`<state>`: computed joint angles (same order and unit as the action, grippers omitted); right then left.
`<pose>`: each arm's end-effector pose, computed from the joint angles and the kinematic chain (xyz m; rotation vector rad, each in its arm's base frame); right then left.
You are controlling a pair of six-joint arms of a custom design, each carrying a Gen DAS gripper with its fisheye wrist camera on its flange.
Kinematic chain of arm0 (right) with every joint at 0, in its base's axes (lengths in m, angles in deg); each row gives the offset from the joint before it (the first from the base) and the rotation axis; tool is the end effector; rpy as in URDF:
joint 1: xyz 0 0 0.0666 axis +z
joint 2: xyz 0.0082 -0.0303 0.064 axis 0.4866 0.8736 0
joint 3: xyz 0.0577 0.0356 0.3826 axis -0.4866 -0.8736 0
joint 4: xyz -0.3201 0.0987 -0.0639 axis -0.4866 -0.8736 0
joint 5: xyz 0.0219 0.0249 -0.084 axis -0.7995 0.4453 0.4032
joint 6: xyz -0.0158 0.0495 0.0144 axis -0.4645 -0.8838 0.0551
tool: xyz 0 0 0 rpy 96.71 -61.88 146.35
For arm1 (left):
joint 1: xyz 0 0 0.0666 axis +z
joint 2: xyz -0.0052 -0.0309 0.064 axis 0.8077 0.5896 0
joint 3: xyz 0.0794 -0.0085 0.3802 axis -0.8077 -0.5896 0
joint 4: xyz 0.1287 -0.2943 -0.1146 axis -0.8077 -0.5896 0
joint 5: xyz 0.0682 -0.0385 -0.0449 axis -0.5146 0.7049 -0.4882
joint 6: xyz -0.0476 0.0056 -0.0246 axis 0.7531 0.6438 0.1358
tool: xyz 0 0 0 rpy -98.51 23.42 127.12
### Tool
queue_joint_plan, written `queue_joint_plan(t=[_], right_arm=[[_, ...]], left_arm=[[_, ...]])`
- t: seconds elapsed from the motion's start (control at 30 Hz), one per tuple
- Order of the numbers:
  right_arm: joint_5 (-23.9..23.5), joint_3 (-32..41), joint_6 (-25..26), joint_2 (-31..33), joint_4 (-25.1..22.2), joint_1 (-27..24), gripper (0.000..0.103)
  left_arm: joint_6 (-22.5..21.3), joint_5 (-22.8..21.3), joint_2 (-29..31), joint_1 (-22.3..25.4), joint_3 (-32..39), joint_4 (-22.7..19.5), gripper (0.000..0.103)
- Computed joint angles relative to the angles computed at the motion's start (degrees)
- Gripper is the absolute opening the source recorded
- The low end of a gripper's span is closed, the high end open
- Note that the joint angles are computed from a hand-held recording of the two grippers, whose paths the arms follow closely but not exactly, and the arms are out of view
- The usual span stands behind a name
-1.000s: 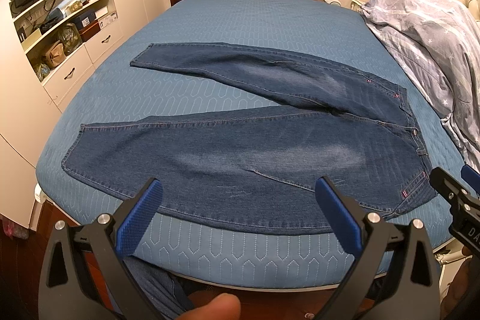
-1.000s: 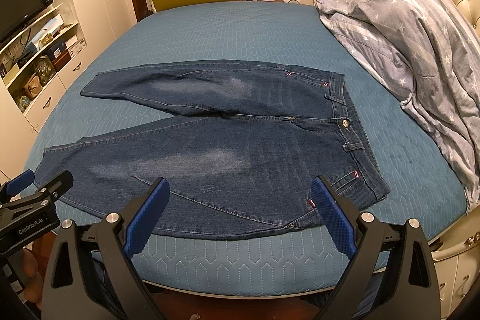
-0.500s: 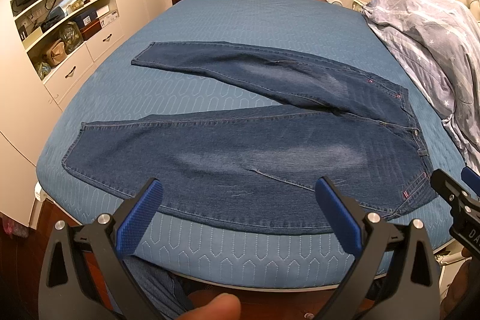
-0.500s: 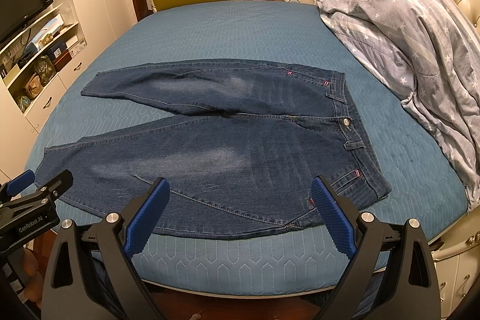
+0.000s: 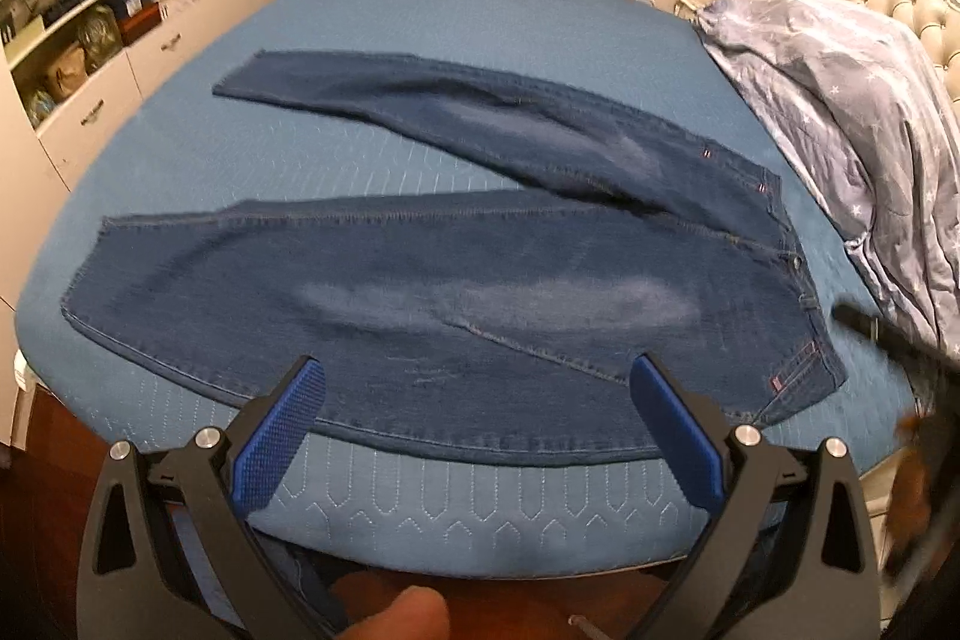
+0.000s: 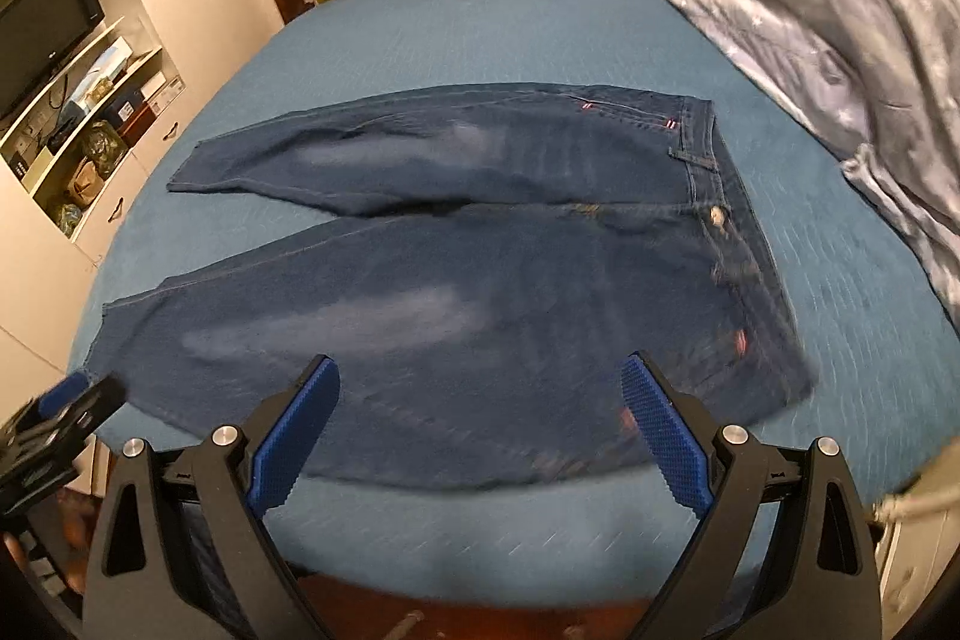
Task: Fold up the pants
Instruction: 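Reach the right tool to a jeans leg hem and close on it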
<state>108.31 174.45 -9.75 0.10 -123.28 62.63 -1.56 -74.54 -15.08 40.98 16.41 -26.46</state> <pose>0.3719 0.2299 0.4492 0.4372 2.5040 0.0326 0.3533 -0.0855 0.4873 0.2358 2.5445 -0.2614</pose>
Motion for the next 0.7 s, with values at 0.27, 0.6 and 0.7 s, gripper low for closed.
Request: queue_joint_plan(t=[0.27, 0.6, 0.7], right_arm=[[-10.95, 12.19, 26.46, 16.50, -1.91, -31.70, 0.092], [-16.58, 31.17, 31.96, 34.10, -3.04, -39.69, 0.085], [-19.32, 33.62, 32.93, 36.92, -3.36, -40.53, 0.083]], left_arm=[[0.70, 1.75, 4.27, 2.69, -0.90, 0.57, 0.101], [0.72, 1.61, 11.13, 6.32, 2.42, 1.45, 0.099], [-0.41, 1.71, 13.03, 6.37, 4.52, 0.96, 0.094]])
